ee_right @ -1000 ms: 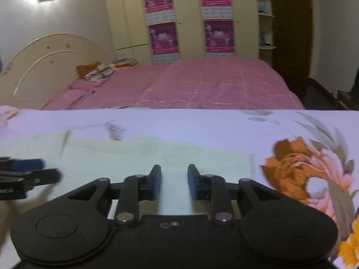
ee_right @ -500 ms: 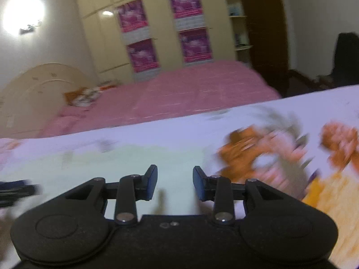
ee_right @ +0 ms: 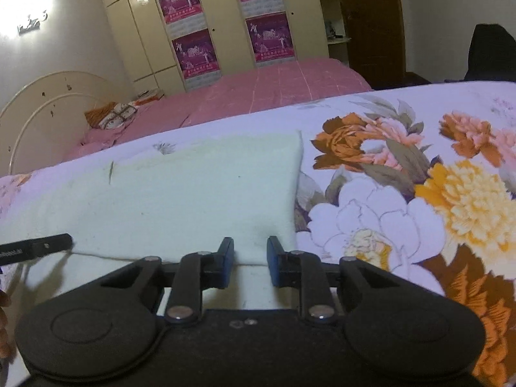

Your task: Fold small clothes

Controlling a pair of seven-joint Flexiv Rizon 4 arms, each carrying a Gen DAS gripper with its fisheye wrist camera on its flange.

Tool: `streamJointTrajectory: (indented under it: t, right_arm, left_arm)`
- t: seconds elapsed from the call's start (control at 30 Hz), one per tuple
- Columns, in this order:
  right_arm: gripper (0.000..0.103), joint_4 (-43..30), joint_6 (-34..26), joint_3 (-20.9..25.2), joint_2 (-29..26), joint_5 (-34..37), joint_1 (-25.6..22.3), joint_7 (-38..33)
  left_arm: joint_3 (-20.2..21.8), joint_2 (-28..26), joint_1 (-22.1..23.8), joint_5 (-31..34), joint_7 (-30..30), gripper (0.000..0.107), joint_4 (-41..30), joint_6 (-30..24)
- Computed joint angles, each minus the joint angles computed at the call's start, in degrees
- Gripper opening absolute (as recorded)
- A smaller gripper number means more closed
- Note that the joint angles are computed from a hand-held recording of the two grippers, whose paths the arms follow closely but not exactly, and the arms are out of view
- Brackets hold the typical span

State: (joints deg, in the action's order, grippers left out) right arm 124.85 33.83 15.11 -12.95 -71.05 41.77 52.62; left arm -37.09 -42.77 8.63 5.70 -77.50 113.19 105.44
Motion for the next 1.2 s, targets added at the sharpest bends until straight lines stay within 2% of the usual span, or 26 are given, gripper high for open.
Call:
streamJointTrajectory:
  t: [0.07,0.17,0.3,0.4,0.5,0.57,0.63,0.67,0.73,0.77,0.8,0.83,0.9,1.03,1.1,1.13,1.2]
  right_arm:
    - [0.034,-0.4,-1.8,0.3,0.7,0.2,0.6,-0.5]
    - [0.034,-0.1,-3.7,1.2,1.7,0.4,1.4,-0.6]
    - [0.035,0.2,-3.8,2.0,2.2,1.8,1.7,-0.1]
    - [0.035,0.3,-3.3,2.2,2.0,2.2,1.9,0.8]
    - [0.035,-0.1,-2.8,2.1,1.4,2.2,2.3,1.4]
    - [0.035,-0.5,-2.2,1.9,1.0,2.4,2.4,1.9]
    - [0.035,-1.0,-1.6,1.6,0.5,2.2,2.5,2.5]
    - [0.035,-1.3,-1.5,1.4,0.3,2.1,2.5,2.4]
    - [0.035,-2.1,-1.4,1.1,-0.1,1.7,2.7,1.9]
    - [0.035,-2.5,-1.4,1.0,-0.3,1.6,2.7,1.5]
    - [0.035,-2.8,-1.5,0.9,-0.4,1.5,2.8,1.2]
    - [0.035,-3.0,-1.6,0.8,-0.5,1.5,2.9,1.0]
    - [0.035,-3.3,-2.0,0.7,-0.5,1.7,3.0,0.8]
    - [0.035,-3.0,-2.7,1.0,-0.2,2.8,3.2,1.0]
    - [0.035,-2.7,-2.8,1.1,0.0,3.4,3.2,1.1]
    - [0.035,-2.6,-2.9,1.2,0.2,3.7,3.2,1.4]
    - [0.035,-2.4,-3.3,1.4,0.3,4.2,3.3,1.6]
  left_arm:
    - [-0.4,0.9,2.5,0.3,-1.8,0.062,2.6,2.9]
    - [-1.6,1.0,9.2,1.6,-7.5,0.062,7.0,7.1]
    - [2.5,1.6,14.8,0.5,-17.0,0.062,11.2,14.4]
    - [2.0,0.2,21.8,0.9,-24.9,0.062,12.2,17.0]
    - [-0.5,-3.1,28.7,3.4,-31.1,0.062,10.8,17.6]
    - [-4.1,-7.6,33.7,7.1,-34.5,0.060,8.7,17.0]
    - [-5.7,-10.6,35.9,8.9,-37.0,0.048,6.6,16.1]
    - [-6.0,-11.9,36.4,9.2,-38.4,0.044,5.7,16.2]
    - [-5.9,-13.9,36.5,9.2,-41.6,0.026,4.5,17.0]
    - [-5.6,-14.6,36.4,8.8,-43.1,0.020,3.8,17.0]
    - [-5.2,-14.7,36.2,8.7,-44.1,0.010,3.3,16.5]
    - [-4.7,-15.1,36.0,8.7,-45.2,0.006,2.9,16.5]
    - [-5.0,-16.8,36.3,10.6,-46.5,0.006,1.2,16.4]
    - [-3.1,-16.1,34.4,12.7,-48.2,0.006,-1.0,15.3]
    - [-0.5,-13.5,32.2,12.9,-47.1,0.006,-1.6,14.2]
    - [1.5,-11.8,30.5,13.0,-46.0,0.003,-1.6,14.8]
    - [3.8,-9.1,27.2,14.7,-43.4,0.003,-2.6,16.8]
